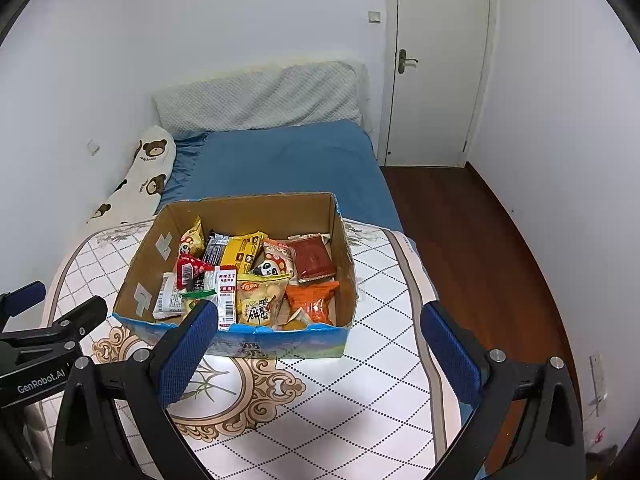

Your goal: Organize snacks

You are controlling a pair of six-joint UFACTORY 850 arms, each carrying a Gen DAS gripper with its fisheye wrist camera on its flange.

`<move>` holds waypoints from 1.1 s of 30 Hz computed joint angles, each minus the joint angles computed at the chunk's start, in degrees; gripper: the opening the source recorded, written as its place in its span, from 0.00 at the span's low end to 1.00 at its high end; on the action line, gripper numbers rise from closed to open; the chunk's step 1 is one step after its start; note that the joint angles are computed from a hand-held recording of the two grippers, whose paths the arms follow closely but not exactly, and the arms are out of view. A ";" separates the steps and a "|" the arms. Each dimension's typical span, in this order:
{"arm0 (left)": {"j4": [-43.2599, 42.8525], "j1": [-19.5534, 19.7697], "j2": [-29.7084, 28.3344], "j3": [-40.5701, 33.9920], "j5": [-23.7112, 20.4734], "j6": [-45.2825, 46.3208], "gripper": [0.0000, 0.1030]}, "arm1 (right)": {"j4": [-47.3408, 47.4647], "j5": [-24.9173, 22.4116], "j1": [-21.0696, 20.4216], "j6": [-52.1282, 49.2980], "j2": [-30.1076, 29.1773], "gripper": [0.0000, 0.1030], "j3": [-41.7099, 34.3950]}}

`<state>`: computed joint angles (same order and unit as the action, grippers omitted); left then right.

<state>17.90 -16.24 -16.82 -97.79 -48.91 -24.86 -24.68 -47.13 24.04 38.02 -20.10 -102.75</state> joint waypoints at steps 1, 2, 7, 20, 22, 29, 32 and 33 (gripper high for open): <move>-0.24 0.05 0.02 -0.03 -0.04 0.13 0.98 | 0.03 -0.03 -0.02 -0.02 -0.05 1.00 -0.05; -0.28 0.04 0.13 0.03 -0.06 0.15 0.98 | 0.05 -0.05 -0.03 0.10 0.01 1.00 0.02; -0.08 -0.03 0.23 0.14 0.00 0.06 0.98 | -0.14 0.04 -0.01 0.24 0.06 1.00 0.11; -0.16 -0.16 0.24 -0.06 -0.15 0.41 0.98 | 0.18 -0.23 -0.06 0.23 0.22 1.00 0.30; -0.31 -0.14 0.15 -0.12 -0.19 0.67 0.98 | 0.18 -0.31 -0.04 0.16 0.18 1.00 0.24; -0.37 -0.09 0.04 -0.31 -0.43 0.84 0.98 | 0.64 -0.48 -0.23 -0.01 0.10 1.00 0.22; -0.35 -0.01 0.17 -0.08 -0.16 1.01 0.98 | 0.39 -0.51 -0.17 0.09 -0.09 1.00 0.02; -0.25 -0.01 0.25 0.11 0.08 1.07 0.98 | 0.28 -0.53 -0.14 0.22 -0.11 1.00 0.00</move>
<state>17.64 -16.25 -16.57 -97.68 -48.83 -23.79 -24.40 -47.66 23.91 38.25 -20.21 -102.75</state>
